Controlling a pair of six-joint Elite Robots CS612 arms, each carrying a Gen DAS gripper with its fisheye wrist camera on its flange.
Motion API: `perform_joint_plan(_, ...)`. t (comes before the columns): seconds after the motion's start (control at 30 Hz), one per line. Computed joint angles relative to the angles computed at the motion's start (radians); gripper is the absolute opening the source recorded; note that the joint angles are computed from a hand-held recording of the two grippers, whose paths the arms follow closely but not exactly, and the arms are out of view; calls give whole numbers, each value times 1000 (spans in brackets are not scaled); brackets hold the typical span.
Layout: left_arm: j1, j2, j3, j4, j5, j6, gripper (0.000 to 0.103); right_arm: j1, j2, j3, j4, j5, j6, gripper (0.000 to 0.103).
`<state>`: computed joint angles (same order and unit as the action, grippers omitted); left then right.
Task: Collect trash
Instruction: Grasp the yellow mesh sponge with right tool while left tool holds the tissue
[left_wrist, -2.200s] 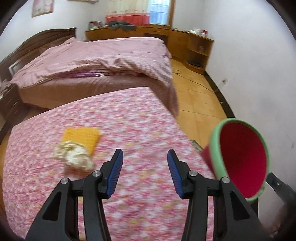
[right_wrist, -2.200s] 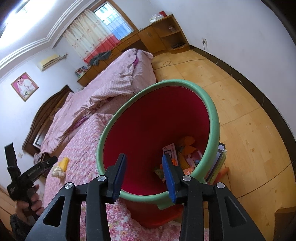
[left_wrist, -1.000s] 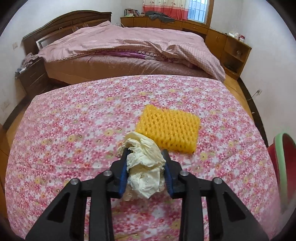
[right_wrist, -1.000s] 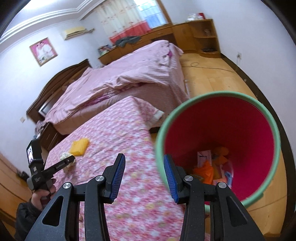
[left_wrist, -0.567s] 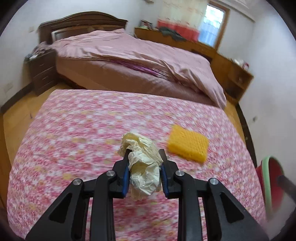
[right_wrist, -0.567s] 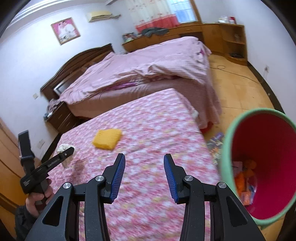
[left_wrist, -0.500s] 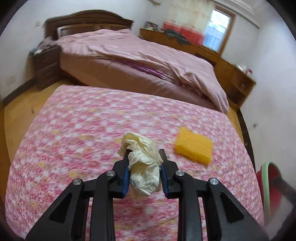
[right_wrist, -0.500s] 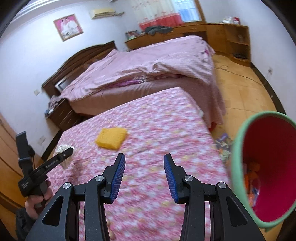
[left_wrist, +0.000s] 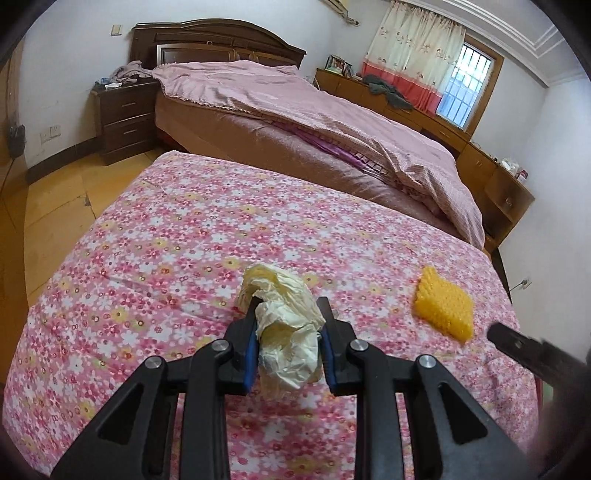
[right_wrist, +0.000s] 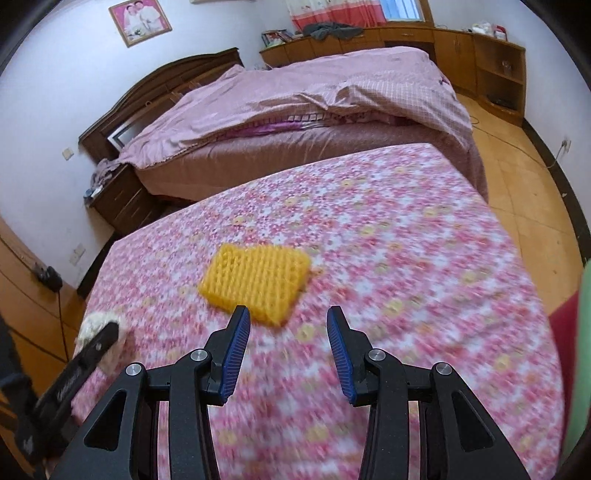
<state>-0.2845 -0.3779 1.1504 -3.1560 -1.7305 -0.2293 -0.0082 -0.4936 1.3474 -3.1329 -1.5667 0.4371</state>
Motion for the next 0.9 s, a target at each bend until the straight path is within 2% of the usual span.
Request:
perform_joint_plan(0.13,-1,7,-10,16,-3,-2,28,8,34,-66,61,-30,-22,44)
perform_joint_plan(0.3,-3,9,-18,28,-5,1,28,17,53,-85,41,-44,-67,44)
perform_joint_plan(0.33,-3,12,-26,35,-5,2,28,18,54,-86,36,-44,-77,41)
perform_joint_plan(0.43,-5,19,-37,43,-4,5,28,16,54,-82,26,-11,-93,18)
perform_joint_plan(0.47,-5,20,-39,43,-4,5,28,18,51,-78,21,-9,-104,15)
perform_joint_plan(0.53,-5,19,-37,43,-4,5,28,24,44,-68,11,-17,-125,11)
perform_joint_plan(0.63,-5,18,-35,41,-3,5,28,25,24,-36,-21,-4,-140,10)
perform_joint_plan(0.9,-6,17,-28,23,-6,2,28,25,-73,152,-209,-37,-120,10)
